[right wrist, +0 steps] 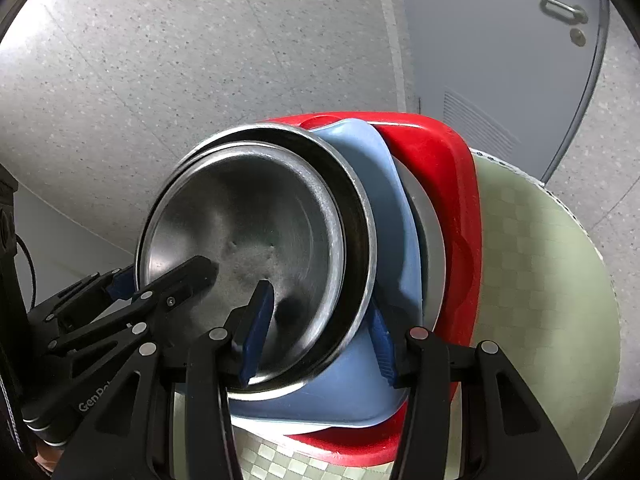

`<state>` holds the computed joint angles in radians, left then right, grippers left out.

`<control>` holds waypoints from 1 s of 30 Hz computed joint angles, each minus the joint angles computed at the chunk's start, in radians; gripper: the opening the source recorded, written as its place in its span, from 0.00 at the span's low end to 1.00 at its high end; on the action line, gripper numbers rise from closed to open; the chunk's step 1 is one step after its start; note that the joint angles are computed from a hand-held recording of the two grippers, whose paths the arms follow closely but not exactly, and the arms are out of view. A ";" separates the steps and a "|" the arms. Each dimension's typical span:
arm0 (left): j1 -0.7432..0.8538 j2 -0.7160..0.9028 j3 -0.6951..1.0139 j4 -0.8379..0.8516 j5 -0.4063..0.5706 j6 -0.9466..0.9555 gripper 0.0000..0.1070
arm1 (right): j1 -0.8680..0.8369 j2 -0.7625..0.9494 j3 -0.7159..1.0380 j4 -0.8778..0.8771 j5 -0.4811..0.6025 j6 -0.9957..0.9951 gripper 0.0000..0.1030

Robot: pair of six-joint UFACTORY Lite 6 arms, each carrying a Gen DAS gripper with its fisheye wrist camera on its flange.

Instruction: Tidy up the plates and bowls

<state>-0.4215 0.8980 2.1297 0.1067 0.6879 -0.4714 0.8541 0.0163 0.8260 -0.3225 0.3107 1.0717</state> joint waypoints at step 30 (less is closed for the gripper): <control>-0.496 -1.163 -1.190 0.856 0.061 -0.934 0.96 | 1.069 -0.329 0.013 -0.481 1.046 1.160 0.72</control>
<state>-0.9180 -0.2653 0.9398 0.9622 0.7488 -1.4056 1.9226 -0.3124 0.8391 -0.8037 1.3563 2.2313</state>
